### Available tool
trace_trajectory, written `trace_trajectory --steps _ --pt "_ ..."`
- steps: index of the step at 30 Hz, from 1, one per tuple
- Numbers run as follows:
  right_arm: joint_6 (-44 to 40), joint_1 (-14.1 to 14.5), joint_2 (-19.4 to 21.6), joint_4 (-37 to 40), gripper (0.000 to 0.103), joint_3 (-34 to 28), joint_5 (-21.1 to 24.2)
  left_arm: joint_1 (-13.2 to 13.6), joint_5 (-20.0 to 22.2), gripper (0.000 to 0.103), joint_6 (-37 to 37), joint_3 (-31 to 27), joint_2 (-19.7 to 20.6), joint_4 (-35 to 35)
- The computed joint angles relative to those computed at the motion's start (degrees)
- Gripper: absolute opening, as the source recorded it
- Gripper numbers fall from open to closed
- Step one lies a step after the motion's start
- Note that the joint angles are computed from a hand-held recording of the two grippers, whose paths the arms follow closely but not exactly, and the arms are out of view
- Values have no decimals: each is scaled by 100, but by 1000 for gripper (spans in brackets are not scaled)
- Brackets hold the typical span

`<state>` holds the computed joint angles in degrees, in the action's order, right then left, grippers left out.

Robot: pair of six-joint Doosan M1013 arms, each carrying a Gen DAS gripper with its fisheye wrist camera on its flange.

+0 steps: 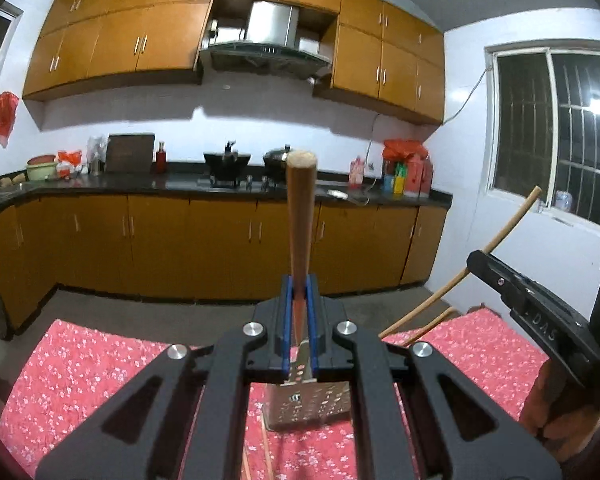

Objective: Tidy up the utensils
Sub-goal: 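Open both tools to release the chopsticks into the holder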

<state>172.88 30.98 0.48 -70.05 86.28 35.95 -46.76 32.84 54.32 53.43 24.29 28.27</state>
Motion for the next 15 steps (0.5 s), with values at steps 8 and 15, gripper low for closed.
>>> trace_trajectory --steps 8,15 --pt "-1097 -129 229 1260 8 -182 24 87 415 8 768 -252 258 -890" --pt "-1081 -102 169 1410 34 -134 85 174 541 12 983 -303 343 -1342"
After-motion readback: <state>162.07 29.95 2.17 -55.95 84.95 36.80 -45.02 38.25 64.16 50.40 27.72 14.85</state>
